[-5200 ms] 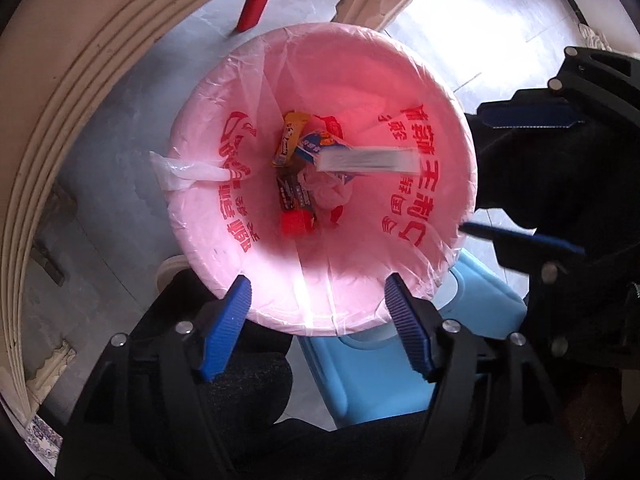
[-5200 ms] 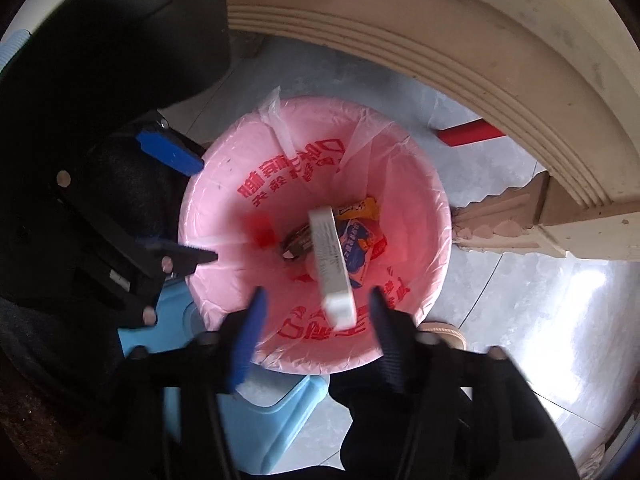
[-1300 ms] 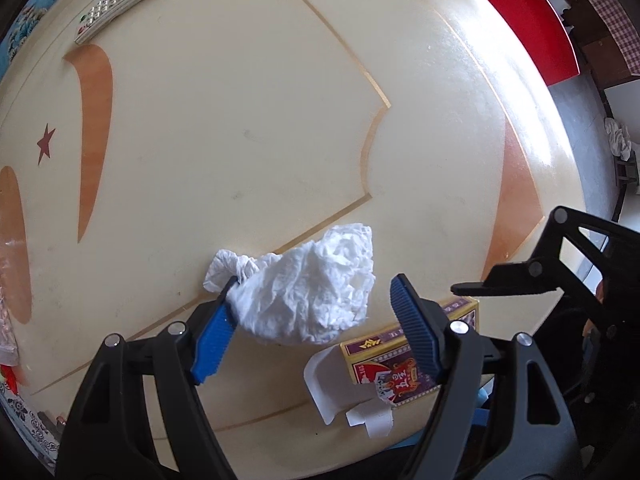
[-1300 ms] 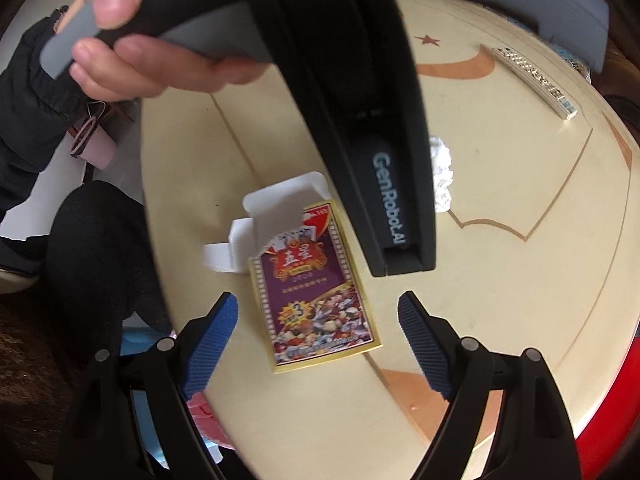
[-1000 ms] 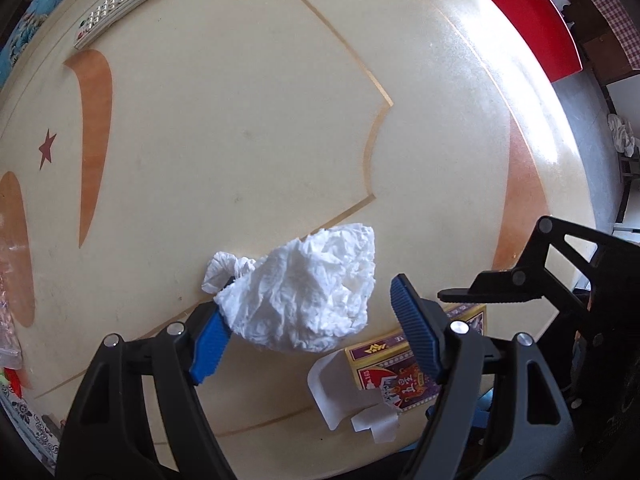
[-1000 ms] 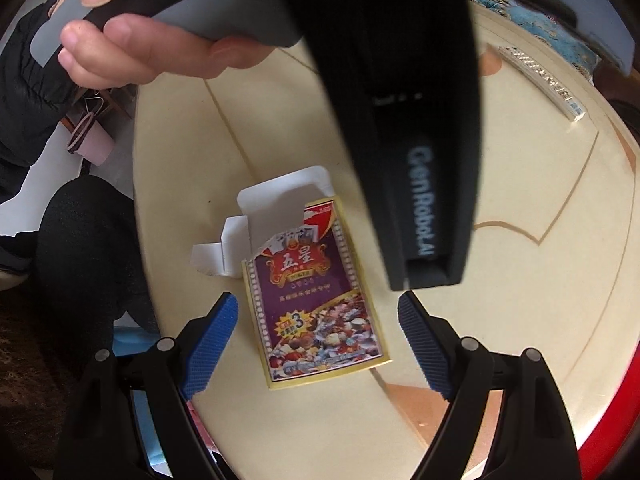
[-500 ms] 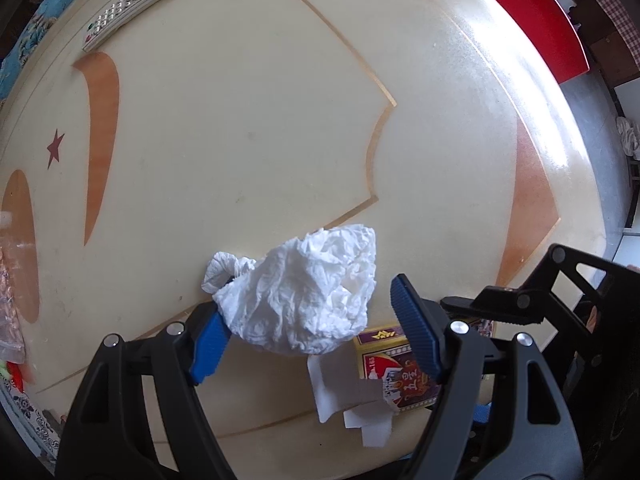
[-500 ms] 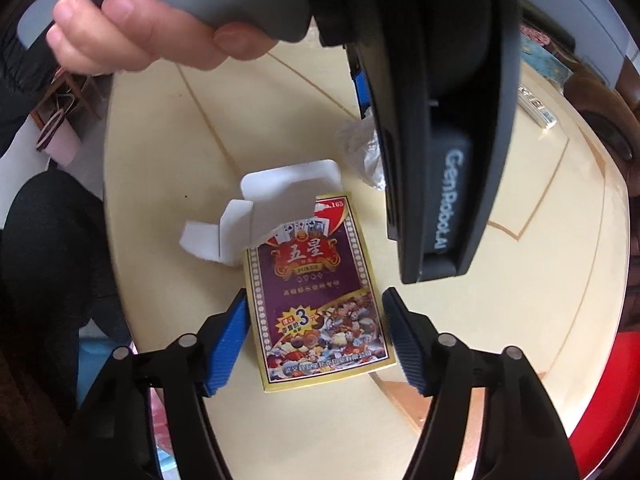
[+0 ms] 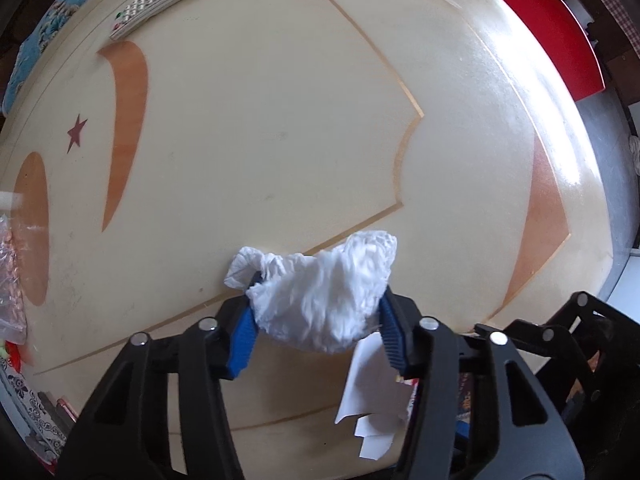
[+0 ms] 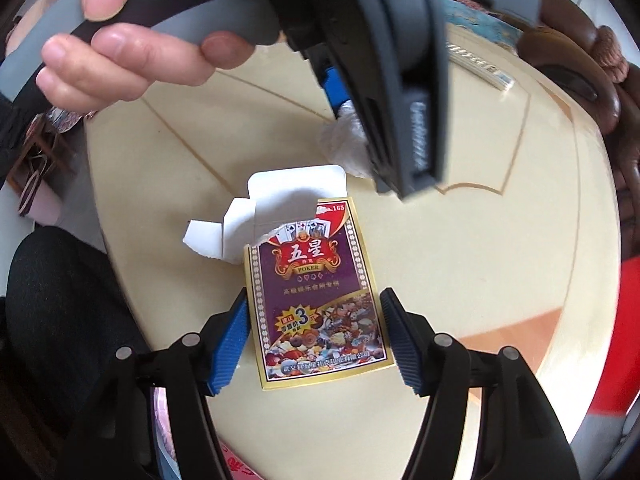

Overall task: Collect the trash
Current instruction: 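Grasp the white tissue with the left tool while the right tool grasps the purple card box, then carry the tissue and card box with both tools down over the pink bin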

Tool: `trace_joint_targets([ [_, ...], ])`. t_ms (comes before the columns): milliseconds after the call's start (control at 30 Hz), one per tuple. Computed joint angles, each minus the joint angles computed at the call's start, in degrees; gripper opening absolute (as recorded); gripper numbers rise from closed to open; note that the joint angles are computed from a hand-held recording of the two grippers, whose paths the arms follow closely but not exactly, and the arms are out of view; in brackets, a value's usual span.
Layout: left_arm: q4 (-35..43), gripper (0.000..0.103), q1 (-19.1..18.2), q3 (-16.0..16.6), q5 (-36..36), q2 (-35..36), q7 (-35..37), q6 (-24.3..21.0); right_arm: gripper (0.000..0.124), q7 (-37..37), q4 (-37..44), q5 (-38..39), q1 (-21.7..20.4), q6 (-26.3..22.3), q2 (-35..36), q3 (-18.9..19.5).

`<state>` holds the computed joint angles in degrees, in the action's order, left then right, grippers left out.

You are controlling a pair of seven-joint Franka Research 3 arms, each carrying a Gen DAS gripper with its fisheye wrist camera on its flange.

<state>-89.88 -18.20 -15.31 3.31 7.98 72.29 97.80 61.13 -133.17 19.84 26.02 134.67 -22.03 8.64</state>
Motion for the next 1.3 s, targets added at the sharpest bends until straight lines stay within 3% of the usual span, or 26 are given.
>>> trace_joint_targets([
  [267, 0.58, 0.031, 0.61, 0.21, -1.82, -0.07, -1.81, 0.69, 0.062, 2.96, -2.29, -1.94, -0.94, -0.13, -3.93, 0.5],
  [633, -1.33, 0.03, -0.23, -0.19, 0.03, -4.55, -3.42, 2.26, 0.062, 7.13, -2.76, -4.52, -3.17, -1.71, -8.51, 0.03],
  [833, -7.15, 0.03, -0.98, -0.81, 2.69, -12.84, -5.54, 3.71, 0.062, 9.83, -3.55, -5.36, -4.27, -2.6, -13.77, 0.39],
  [1100, -19.91, 0.03, -1.92, -0.84, 3.93, -29.67, -7.39, 7.13, 0.062, 14.51, -3.58, -7.04, -5.95, -4.38, -21.66, 1.74],
  [1300, -22.58, 0.03, -4.38, -2.82, 4.34, -36.84, -9.71, 6.09, 0.062, 16.62, -2.86, -7.58, -6.2, -6.7, -27.17, 2.51],
])
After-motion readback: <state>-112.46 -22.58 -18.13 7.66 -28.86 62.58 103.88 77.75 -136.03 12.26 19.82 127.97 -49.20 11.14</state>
